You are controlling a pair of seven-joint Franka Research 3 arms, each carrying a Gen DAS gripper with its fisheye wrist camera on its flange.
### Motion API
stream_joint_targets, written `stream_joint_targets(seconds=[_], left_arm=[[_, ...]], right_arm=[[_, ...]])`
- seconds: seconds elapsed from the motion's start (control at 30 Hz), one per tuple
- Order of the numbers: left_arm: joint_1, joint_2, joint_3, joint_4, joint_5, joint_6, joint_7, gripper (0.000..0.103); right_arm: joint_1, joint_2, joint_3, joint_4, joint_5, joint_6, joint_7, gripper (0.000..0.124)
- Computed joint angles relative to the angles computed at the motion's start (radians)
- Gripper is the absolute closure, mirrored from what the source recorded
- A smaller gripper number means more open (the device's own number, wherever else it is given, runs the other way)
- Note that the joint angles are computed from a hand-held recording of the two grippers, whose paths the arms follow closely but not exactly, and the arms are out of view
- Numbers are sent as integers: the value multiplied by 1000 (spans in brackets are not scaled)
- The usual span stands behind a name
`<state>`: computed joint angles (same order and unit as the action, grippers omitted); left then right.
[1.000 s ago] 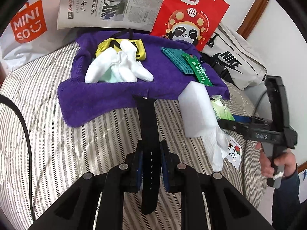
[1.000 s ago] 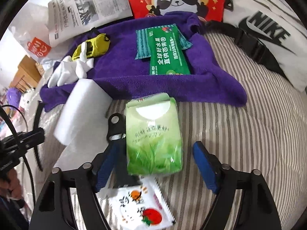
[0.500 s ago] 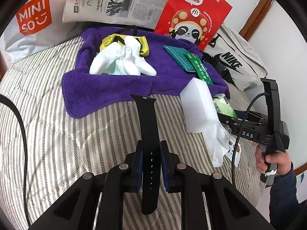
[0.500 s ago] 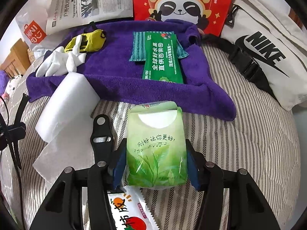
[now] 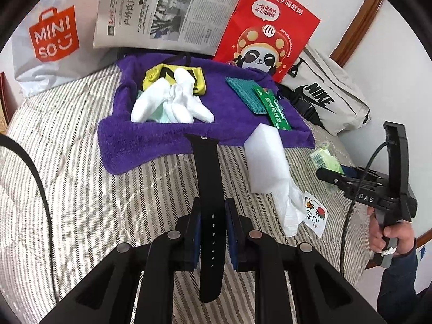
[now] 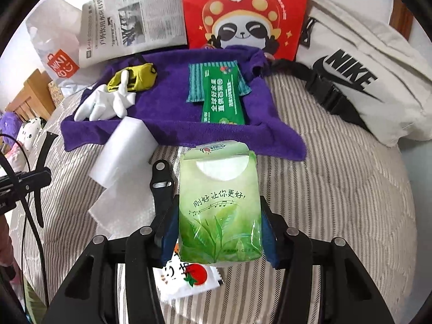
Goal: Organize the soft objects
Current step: 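Carry the black strap and green tissue pack onto the purple towel with both tools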
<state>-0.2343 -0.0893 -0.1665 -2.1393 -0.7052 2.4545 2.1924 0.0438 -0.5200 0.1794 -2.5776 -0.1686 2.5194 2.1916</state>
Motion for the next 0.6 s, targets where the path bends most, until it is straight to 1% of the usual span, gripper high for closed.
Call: stream_joint_targets(seconds=[0.13, 0.3, 0.6], left_arm=[[0, -12, 3, 4, -3, -4, -1, 87], [-2, -10, 4, 26, -1, -8, -5, 87], [2, 30, -6, 101, 18, -9, -12, 87]], right_arm=[[2, -25, -6, 7, 3, -14, -9, 72], [-1, -35, -7, 23, 10, -10, -22, 72], [-9, 1, -10, 72, 15, 18, -47, 72]])
